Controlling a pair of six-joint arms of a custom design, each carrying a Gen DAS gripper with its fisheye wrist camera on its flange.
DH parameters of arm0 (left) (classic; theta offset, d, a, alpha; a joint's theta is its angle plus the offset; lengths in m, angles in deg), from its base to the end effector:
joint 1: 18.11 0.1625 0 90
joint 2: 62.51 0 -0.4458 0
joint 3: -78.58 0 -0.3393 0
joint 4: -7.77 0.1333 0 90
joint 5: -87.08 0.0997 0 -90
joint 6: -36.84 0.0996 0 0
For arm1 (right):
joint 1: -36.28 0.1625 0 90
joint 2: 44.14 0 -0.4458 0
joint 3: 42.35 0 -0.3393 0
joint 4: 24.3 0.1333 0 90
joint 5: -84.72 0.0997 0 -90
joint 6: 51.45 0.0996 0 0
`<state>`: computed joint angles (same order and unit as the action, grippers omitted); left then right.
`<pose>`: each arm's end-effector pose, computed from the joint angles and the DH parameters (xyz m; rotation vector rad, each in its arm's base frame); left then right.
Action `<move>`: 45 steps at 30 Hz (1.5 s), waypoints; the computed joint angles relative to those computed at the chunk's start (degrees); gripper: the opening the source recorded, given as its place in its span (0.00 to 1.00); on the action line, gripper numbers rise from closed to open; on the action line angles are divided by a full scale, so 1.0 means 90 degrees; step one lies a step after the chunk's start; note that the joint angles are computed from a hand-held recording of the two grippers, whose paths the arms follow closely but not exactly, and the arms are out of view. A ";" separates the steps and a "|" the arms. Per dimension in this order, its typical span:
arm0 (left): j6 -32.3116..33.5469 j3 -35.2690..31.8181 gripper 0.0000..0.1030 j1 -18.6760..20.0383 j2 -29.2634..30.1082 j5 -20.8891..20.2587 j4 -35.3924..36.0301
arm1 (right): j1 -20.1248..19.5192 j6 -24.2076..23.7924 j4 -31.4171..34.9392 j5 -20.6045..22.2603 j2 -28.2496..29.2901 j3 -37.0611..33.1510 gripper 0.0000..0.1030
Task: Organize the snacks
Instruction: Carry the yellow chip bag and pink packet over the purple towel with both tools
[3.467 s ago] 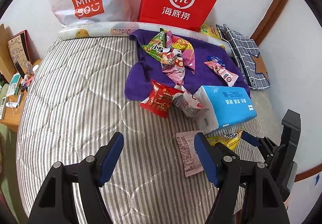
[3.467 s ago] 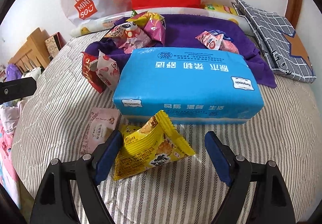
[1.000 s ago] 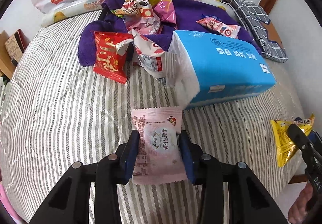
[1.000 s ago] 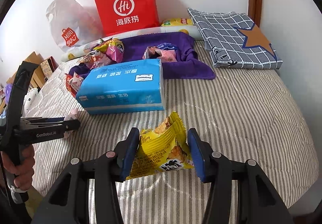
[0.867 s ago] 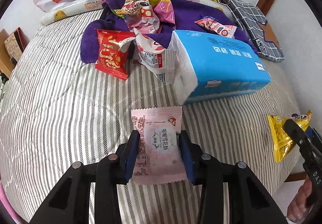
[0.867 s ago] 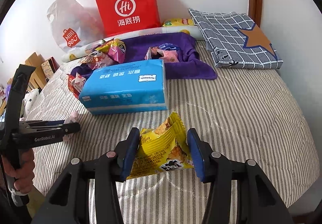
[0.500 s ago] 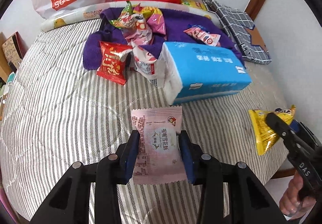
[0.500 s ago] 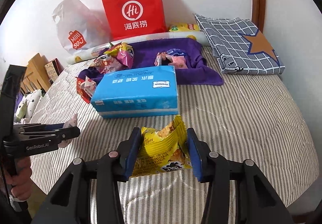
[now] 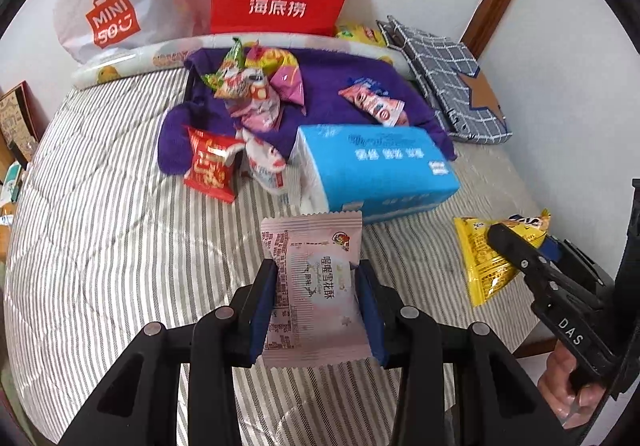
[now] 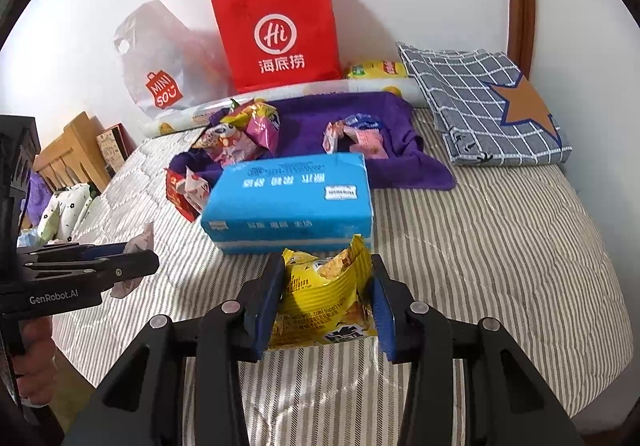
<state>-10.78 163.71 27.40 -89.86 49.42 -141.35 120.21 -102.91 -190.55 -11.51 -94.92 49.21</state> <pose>-0.3238 -0.6323 0.0218 -0.0788 2.3827 -0.8629 0.0502 -0.6866 0.2635 0.9874 -2.4816 0.6787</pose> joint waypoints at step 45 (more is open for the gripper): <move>0.1894 -0.3767 0.37 0.1175 0.0931 -0.0553 0.1098 | 0.0768 0.0488 0.2545 -0.0461 0.3211 -0.6072 0.40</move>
